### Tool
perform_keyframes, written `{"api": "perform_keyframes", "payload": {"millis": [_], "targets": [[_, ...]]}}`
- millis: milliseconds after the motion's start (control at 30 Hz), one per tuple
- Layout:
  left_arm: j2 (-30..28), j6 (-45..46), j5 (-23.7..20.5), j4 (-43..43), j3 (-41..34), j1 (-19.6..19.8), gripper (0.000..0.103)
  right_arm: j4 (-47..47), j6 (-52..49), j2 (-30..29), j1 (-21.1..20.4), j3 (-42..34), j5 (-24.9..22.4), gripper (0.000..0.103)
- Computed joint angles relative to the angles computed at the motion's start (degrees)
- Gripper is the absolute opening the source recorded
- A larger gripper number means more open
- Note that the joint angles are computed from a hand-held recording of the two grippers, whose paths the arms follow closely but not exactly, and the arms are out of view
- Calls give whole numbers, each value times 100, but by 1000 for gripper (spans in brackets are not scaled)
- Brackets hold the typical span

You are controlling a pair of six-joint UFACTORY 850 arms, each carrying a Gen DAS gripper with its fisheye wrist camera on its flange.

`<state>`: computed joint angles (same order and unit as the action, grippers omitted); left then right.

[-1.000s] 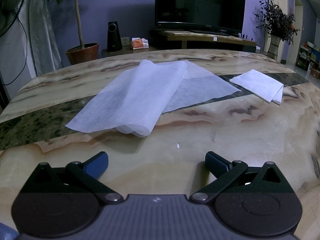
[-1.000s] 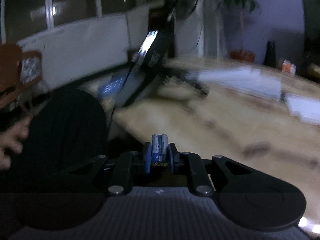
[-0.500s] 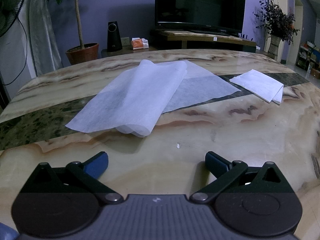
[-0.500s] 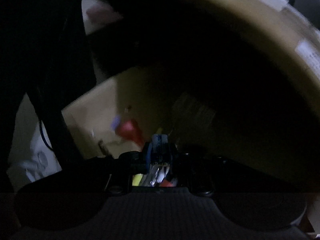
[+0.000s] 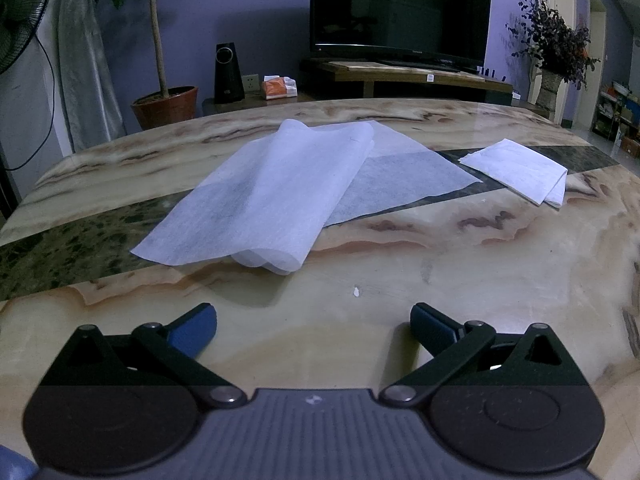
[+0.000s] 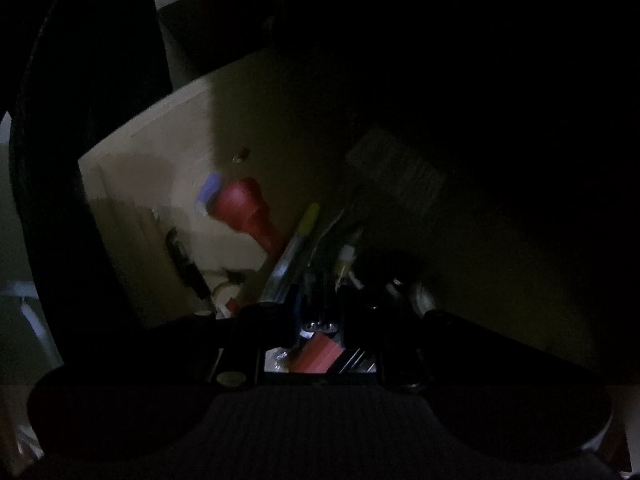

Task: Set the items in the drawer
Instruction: 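Open the right gripper to release the batteries in the drawer, then raise the open right gripper out of the drawer toward the napkin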

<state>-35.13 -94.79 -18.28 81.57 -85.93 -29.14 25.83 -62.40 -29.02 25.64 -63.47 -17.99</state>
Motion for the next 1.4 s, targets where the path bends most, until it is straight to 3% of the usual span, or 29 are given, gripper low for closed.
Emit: {"api": "perform_keyframes", "payload": {"millis": [233, 367, 500, 733, 833, 867, 967, 1067, 1167, 1267, 1400], "targets": [[0, 0, 0, 0, 0, 0, 103, 59, -196, 52, 35, 53, 150, 21], [0, 0, 0, 0, 0, 0, 103, 1015, -1285, 279, 32, 175, 57, 21], [0, 0, 0, 0, 0, 0, 103, 2239, -2626, 644, -104, 278, -580, 21], [0, -2, 0, 1, 1, 0, 103, 4447, -4102, 1168, -917, 111, -2985, 23], [0, 0, 1, 0, 0, 1, 103, 5544, -4583, 1354, -1263, 104, -3345, 37], [0, 0, 1, 0, 0, 1, 103, 5989, -4688, 1384, -1374, 97, -3318, 47], [0, 0, 1, 0, 0, 1, 103, 7368, -4660, 1359, -1674, -35, -2948, 48], [0, 0, 1, 0, 0, 1, 103, 8590, -4570, 1172, -1815, -337, -1870, 48], [0, 0, 1, 0, 0, 1, 103, 9169, -3865, 658, -2053, -922, -1415, 48], [0, 0, 1, 0, 0, 1, 103, 9681, -3804, 189, -2139, -1452, -813, 48], [1, 3, 1, -3, 1, 0, 103, 10419, -4781, -340, -2092, -2009, -26, 48]]}}
